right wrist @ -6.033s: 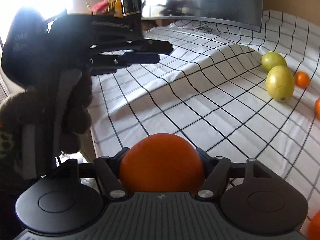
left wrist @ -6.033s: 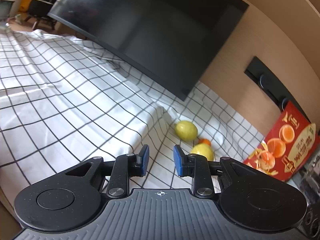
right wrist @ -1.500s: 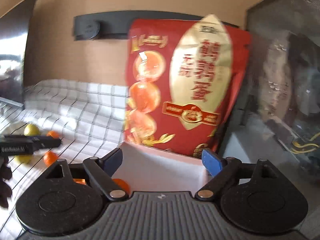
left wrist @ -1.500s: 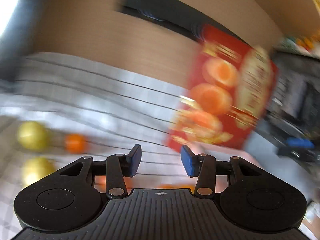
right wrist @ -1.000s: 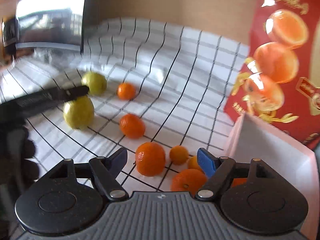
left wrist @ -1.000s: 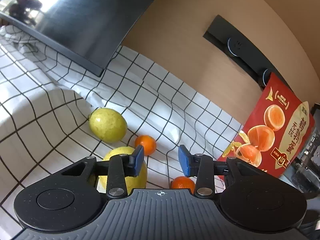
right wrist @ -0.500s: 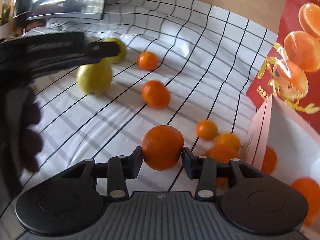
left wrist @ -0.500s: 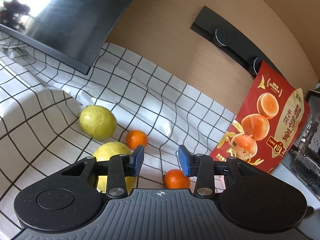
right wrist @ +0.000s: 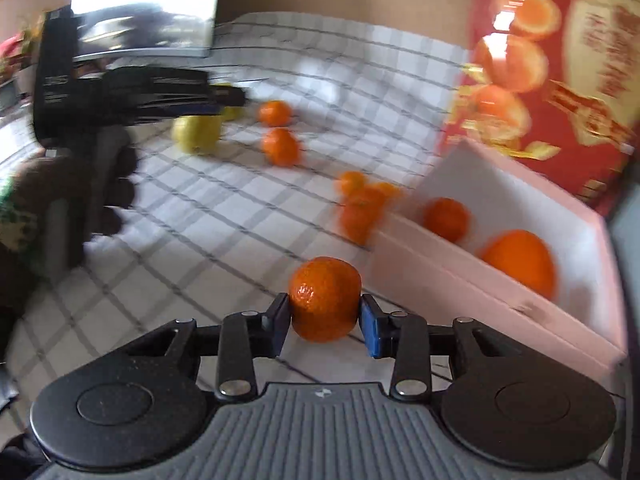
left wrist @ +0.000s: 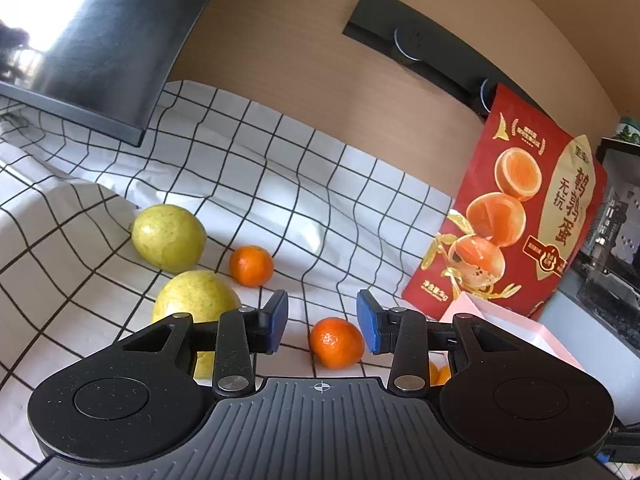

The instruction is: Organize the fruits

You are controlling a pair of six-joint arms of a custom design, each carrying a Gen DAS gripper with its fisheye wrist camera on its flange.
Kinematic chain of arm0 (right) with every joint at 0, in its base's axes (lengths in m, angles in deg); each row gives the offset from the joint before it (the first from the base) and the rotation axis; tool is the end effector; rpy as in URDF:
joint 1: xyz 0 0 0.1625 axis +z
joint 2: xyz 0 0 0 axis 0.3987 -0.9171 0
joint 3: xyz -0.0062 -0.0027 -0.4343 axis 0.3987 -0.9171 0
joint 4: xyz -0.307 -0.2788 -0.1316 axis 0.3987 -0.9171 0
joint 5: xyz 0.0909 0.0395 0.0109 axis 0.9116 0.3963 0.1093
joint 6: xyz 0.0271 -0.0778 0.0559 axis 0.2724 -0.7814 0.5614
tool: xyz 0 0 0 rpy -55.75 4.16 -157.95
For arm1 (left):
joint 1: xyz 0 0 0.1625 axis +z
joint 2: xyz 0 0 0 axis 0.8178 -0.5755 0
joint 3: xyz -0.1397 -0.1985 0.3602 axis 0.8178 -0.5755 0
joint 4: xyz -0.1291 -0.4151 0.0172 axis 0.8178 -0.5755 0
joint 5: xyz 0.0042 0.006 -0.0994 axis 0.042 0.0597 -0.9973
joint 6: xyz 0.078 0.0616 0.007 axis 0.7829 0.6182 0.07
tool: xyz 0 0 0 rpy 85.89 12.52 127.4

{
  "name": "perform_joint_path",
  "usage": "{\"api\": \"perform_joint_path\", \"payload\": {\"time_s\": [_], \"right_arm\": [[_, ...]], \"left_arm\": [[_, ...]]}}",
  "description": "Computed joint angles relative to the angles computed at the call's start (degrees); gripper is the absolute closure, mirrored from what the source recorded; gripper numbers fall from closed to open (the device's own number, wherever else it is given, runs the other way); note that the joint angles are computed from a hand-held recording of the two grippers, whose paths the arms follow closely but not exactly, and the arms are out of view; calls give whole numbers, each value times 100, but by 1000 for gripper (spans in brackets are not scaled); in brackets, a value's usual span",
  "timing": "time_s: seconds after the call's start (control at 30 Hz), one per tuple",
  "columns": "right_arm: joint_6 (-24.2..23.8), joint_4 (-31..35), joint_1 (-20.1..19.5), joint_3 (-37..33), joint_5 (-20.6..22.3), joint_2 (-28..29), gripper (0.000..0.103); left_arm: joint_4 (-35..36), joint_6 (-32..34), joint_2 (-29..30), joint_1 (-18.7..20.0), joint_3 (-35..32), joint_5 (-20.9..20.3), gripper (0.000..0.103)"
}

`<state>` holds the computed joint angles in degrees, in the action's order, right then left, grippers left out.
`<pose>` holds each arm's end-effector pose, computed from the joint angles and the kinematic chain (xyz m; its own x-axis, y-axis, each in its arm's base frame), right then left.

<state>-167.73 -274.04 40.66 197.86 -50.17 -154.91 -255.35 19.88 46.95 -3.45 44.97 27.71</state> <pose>-0.0966 -0.5270 0.1947 -0.4608 -0.5663 0.6834 -0.8596 0.4762 -0.1851 -0.1747 -0.5442 -0.1152 -0.9377 -0.0332 -0.3458 0.3231 0.2822 -0.9033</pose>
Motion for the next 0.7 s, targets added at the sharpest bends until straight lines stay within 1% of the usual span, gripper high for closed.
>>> {"api": "perform_joint_path", "payload": {"time_s": [0.07,0.1,0.13,0.17,0.27,0.3,0.37,0.43,0.5,0.6,0.63,0.67,0.7], "right_arm": [[232,-60,-162,-72,236,-8,66],[367,21,-269,-101,432,-48,60],[491,202,-383,-139,634,-112,51],[593,395,-481,-178,796,-169,49],[731,660,-724,-239,1147,-234,46],[738,672,-782,-244,1231,-235,44],[767,711,-832,-224,1319,-281,43],[795,644,-811,-240,1303,-248,36],[792,548,-779,-238,1211,-199,36],[722,364,-811,-152,1290,-190,35],[701,337,-827,-140,1324,-191,33],[687,303,-838,-126,1356,-191,32],[679,277,-847,-117,1376,-189,32]], "left_arm": [[-69,-92,-11,23,9,-25,61],[-106,-188,-24,43,19,-60,61],[-85,-317,-54,68,36,-99,61],[31,-511,-109,103,66,-139,61],[488,-871,-262,166,137,-251,61],[606,-870,-280,165,121,-256,61],[865,-748,-283,132,41,-234,61],[1278,-444,-269,62,-74,-176,61],[1793,-178,-225,-23,-239,55,61],[2487,2,-109,-87,-530,462,60],[2631,73,-40,-106,-655,658,59],[2645,280,66,-142,-808,920,58],[2795,296,100,-157,-889,1114,57]]}}
